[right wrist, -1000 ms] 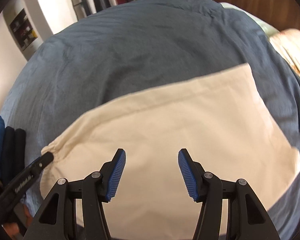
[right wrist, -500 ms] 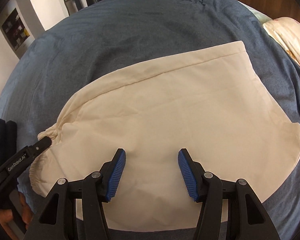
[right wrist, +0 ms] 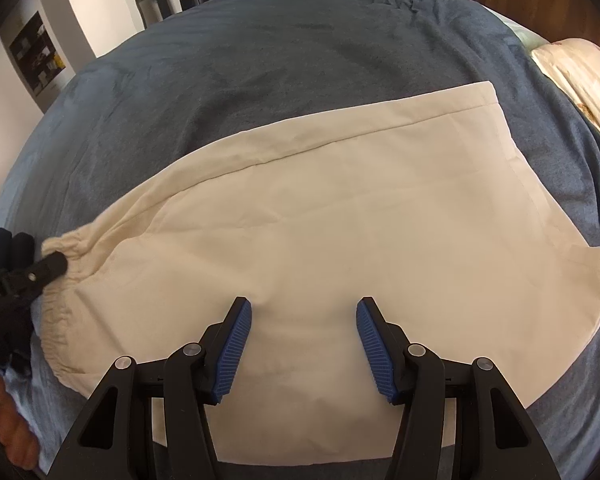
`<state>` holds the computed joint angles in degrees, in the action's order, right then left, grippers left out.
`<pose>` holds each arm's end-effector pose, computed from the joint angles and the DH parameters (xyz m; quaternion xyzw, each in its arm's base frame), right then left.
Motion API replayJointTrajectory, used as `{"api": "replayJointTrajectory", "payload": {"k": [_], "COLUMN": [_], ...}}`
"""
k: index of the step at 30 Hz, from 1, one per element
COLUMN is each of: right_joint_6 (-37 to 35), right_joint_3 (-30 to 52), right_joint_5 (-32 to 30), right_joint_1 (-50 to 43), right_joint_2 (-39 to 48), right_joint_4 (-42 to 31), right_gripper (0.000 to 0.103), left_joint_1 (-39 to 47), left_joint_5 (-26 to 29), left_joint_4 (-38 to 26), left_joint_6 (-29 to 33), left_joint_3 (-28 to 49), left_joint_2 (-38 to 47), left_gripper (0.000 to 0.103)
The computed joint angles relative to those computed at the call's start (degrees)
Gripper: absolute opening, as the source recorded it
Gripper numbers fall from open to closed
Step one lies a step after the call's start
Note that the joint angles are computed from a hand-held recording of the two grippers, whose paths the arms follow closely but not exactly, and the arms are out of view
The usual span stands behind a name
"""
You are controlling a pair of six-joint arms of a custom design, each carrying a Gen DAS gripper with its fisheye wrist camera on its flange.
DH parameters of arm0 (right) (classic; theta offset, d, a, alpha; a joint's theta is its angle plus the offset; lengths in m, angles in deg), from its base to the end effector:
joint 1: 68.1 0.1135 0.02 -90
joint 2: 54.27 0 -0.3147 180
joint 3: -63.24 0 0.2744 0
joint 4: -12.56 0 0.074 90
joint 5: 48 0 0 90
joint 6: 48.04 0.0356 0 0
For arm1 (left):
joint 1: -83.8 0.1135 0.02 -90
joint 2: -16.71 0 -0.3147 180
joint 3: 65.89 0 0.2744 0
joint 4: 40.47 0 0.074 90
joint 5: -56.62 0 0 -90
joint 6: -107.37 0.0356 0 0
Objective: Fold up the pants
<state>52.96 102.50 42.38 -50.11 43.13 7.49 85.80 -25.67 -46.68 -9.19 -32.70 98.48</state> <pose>0.2424 0.0785 0.0947 -0.0585 0.9710 0.0549 0.2251 0.2195 0.0029 0.1299 -0.2149 0.9266 -0.1268 0.2812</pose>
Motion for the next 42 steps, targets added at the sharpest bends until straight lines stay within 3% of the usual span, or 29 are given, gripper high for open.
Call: {"api": "replayJointTrajectory", "payload": {"k": [5, 12, 17, 19, 21, 24, 29, 35, 42], "right_joint_6": [-0.7, -2.8, -3.6, -4.7, -6.8, -11.8, -20.6, -29.6, -34.2], "right_joint_3": [0.3, 0.2, 0.3, -0.8, -1.5, -1.0, 0.9, 5.9, 11.3], "right_joint_5": [-1.0, -4.5, -12.1, -14.5, -16.5, -22.7, -27.2, -33.3, -36.7], "right_joint_1": [-0.1, -1.6, -6.6, -9.5, -13.0, -20.5, -29.0, -39.1, -48.0], "right_joint_2": [1.3, 4.4, 1.2, -3.3, -8.1, -13.0, -16.2, -12.6, -5.2], "right_joint_4": [1.1, 5.2, 2.8, 0.9, -2.2, -8.2, -14.9, -20.6, -23.7], "right_gripper": [0.056, 0.056, 0.055, 0.043, 0.016, 0.008, 0.006, 0.006, 0.006], "left_joint_1": [-2.5, -12.7, -19.0, -22.8, -26.9, -31.5, -38.1, -42.7, -44.0], "left_joint_5": [-1.4, -9.3, -13.0, -15.7, -18.4, -20.8, -22.2, -21.8, -20.1], "left_joint_4": [-7.0, -13.9, -17.5, -19.0, -20.2, -21.2, -20.9, -19.5, -19.3], "left_joint_6": [-1.4, -4.6, -8.2, -9.7, -11.4, -14.1, -18.4, -20.5, -20.1], "left_joint_3": [2.1, 6.8, 10.7, 12.9, 15.4, 18.6, 24.8, 33.0, 41.4], "left_joint_2": [-7.3, -12.4, -13.4, -12.7, -11.2, -8.2, -0.7, 10.7, 21.2], "left_gripper": [0.016, 0.016, 0.016, 0.016, 0.016, 0.016, 0.015, 0.010, 0.009]}}
